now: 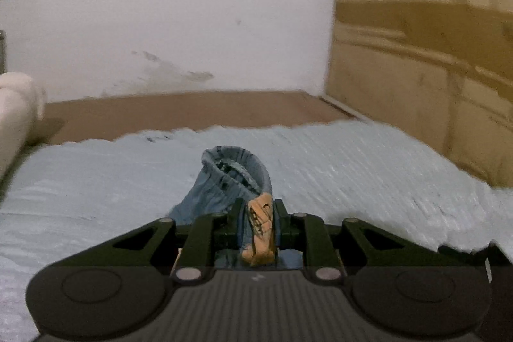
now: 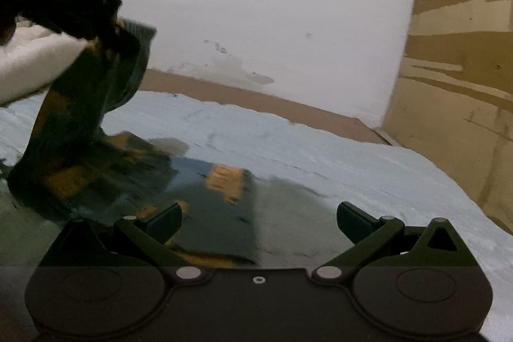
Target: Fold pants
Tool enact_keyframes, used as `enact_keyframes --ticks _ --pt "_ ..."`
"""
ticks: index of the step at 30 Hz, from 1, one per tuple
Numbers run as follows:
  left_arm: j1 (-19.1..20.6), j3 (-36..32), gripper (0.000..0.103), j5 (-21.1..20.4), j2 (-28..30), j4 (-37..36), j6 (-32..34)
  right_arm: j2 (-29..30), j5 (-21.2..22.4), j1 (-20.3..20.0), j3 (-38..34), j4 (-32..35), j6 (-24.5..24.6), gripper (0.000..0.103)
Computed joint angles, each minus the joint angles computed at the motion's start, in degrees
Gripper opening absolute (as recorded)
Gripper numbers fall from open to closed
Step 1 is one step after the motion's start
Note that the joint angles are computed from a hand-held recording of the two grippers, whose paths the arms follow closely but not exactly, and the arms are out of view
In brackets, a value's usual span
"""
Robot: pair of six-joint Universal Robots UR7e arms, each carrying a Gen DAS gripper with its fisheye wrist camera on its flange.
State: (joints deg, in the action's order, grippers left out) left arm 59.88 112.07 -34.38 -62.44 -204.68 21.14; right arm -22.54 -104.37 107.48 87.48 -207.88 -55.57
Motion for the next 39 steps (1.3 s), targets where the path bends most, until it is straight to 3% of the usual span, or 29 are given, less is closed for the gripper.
enact_keyframes --ticks 5,8,10,17,22,27,29,36,39 --pt "1.8 -2.6 0.025 -2.6 3.7 7.6 -3.4 -1.9 -1.5 -1.5 1.5 -0.7 1.5 0.102" --pt "2.8 -2.3 0.036 -4.6 4.0 12.1 -6.2 -2.6 -1.8 -2.1 1.6 0.3 2.6 0.102" --pt "2.9 -1.3 0.049 -5.2 3.6 14.0 -7.0 -2.9 -1.9 -2.3 1.6 0.8 3.4 0.102" --pt "1.6 5.5 0.066 -3.2 0.7 12.8 -6.3 -3.4 -0.9 -2.5 1.1 4.8 6.1 0.102" --pt "0.6 9.2 0.066 0.8 1.2 8.9 -1.4 -4.2 5.3 -2.9 -2.1 16.7 9.4 0.102" --pt "0.2 9.7 0.059 2.7 2.4 6.0 1.5 -2.7 13.6 -3.3 -10.8 34.2 14.4 0.1" --pt "0.3 9.5 0.053 2.3 2.3 6.4 1.2 -0.8 15.7 -3.1 -15.7 40.7 15.4 0.094" --pt "0.8 8.8 0.018 0.6 1.0 8.7 -1.0 6.4 15.2 -2.2 -29.6 52.9 21.1 0.069" --pt "0.9 8.9 0.008 -0.6 0.1 10.4 -2.0 8.3 14.5 -2.1 -33.1 55.7 23.5 0.052"
